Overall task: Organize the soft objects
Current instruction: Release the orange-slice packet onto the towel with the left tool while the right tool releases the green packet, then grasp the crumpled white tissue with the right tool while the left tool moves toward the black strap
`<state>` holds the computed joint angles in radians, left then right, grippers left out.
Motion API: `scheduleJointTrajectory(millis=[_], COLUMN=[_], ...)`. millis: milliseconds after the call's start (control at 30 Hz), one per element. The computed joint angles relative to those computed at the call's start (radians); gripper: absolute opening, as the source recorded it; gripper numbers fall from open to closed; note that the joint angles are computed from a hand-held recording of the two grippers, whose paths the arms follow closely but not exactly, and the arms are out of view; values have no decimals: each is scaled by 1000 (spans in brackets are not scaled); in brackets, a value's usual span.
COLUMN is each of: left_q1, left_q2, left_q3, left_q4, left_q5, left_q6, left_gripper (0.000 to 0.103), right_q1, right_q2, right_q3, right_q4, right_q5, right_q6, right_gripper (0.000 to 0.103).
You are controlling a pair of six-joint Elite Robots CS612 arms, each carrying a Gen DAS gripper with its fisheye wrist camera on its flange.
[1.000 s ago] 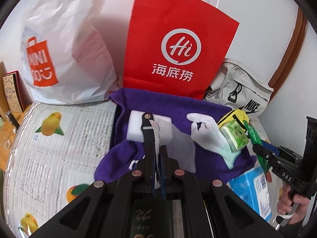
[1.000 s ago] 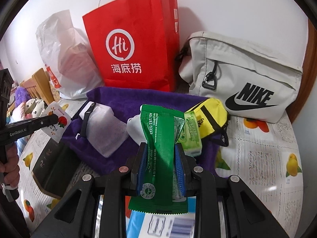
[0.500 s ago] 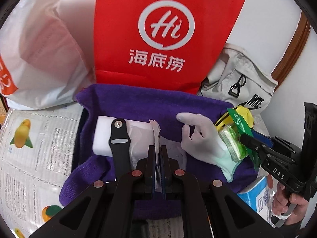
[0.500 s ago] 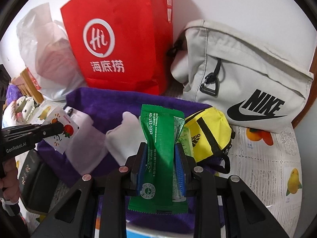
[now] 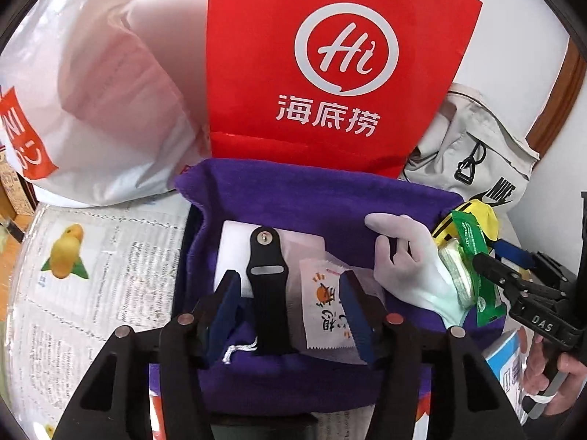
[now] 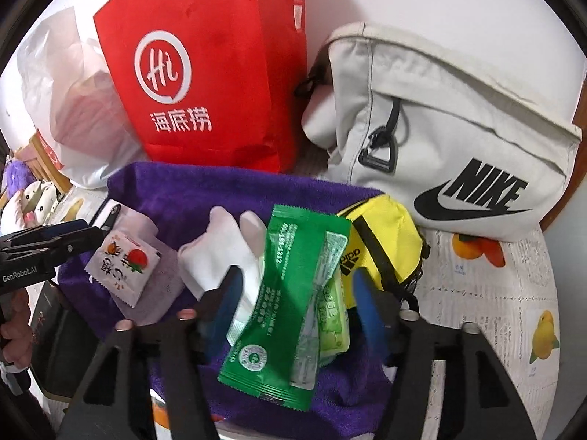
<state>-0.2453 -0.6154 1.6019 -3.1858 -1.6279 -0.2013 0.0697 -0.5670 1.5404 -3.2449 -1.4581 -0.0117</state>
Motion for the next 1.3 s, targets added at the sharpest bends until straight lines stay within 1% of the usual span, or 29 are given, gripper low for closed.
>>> scheduleJointTrajectory(millis=[233,333,533,667,700,767,867,967,1133,1233,1300], left_q1=[2,-1,-8,-14,-17,-20,-25,-32,-45,-61,-66], left_q2=[-32,-51,-96,-125,-135,-152,-170,-188,-206,-210,-211], left_q3=[50,83,173,230,249,283,323,369,432,466,485], left_q4=[-29,-46,-127,-171,-185,-219,-258,-300,-353,-378,-381], left_q5=[16,26,41,49,62,62,64,69,76,119,134], left_q6=[-1,0,-16,-14,-16,-15,-20,-21,-29,-32,-45], left_gripper=[54,54,54,54,54,54,54,54,54,54,55], right_q1=[2,2,15,22,21,21,30,37,44,48,50], right_q2=[-25,-42,-86,-116,-128,-145,-164,-182,-194,-193,-187], right_q3=[43,84,179,242,261,295,338,394,464,500,524], right_q4=[-48,-98,-181,-221,-221,-233,-265,-311,-359,-379,-396], right_q5=[-4,5,-16,-9,6,28,14,24,42,63,77], right_q6=[15,25,24,41,41,42,35,40,54,51,44], right_gripper=[69,69,69,69,69,69,69,69,69,69,69])
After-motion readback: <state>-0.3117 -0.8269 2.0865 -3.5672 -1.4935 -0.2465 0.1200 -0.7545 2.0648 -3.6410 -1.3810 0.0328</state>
